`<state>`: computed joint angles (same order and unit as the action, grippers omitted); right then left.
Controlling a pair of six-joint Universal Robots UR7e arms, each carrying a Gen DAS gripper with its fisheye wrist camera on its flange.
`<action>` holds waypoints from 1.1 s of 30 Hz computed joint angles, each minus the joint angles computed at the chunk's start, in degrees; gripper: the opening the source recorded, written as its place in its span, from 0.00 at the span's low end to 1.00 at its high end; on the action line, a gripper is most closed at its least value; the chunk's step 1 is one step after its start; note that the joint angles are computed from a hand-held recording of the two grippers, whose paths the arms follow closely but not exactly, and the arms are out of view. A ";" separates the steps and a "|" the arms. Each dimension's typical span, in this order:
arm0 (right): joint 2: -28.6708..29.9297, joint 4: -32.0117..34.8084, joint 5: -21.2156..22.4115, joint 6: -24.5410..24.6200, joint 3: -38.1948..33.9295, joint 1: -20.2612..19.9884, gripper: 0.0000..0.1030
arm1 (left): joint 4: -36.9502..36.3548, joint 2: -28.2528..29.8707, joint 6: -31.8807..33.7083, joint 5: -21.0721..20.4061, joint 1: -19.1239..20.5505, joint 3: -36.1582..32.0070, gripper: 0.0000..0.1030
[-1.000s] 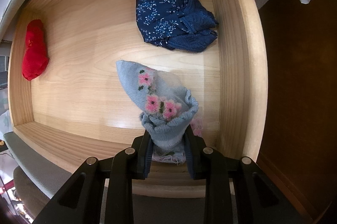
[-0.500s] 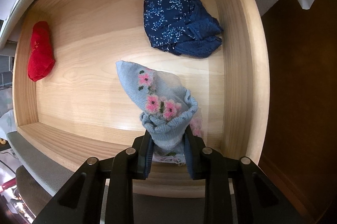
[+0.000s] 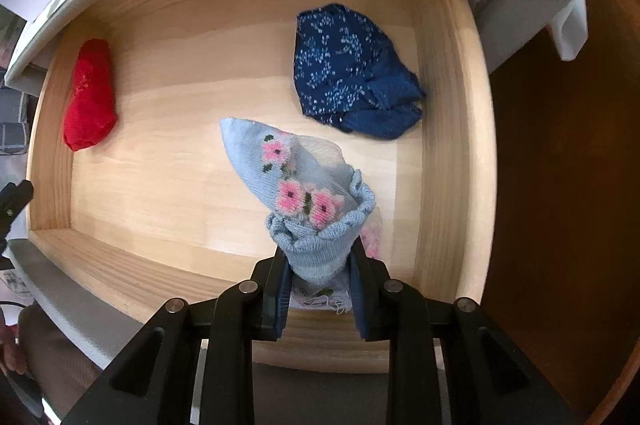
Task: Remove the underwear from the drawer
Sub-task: 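Withdraw the left tool back over the drawer, then lift the light blue floral sock with the right tool into the box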
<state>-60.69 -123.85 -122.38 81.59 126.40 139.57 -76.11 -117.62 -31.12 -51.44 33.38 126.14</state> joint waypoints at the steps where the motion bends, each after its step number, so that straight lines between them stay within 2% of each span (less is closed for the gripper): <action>1: 0.07 0.22 -0.10 0.07 -0.22 0.45 0.23 | -0.36 -0.41 0.50 0.03 -0.46 0.31 0.53; 4: -0.05 2.22 -1.31 0.79 -1.41 2.00 0.23 | -1.48 -0.46 2.97 -1.24 -0.08 0.71 0.53; 8: -0.98 1.50 -2.13 0.50 -1.51 3.70 0.23 | -1.54 -0.63 2.27 -0.64 0.38 0.60 0.53; 12: -2.40 3.83 -3.03 0.88 -3.17 5.27 0.23 | -1.46 -0.08 1.44 -0.74 1.12 0.31 0.53; 23: -5.63 18.86 -6.61 2.43 -13.00 11.52 0.23 | -1.28 0.03 1.08 -1.16 1.52 0.04 0.53; 31: -5.56 28.47 -11.40 2.20 -21.81 13.64 0.23 | -1.75 0.02 1.42 -1.31 2.30 -0.20 0.53; 33: -4.13 28.42 -12.79 1.02 -23.81 13.27 0.23 | -1.95 0.01 1.29 -1.32 2.40 -0.22 0.53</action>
<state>-64.82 -95.43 -135.17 82.61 102.60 152.84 -78.06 -117.61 -29.83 -52.76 35.78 125.92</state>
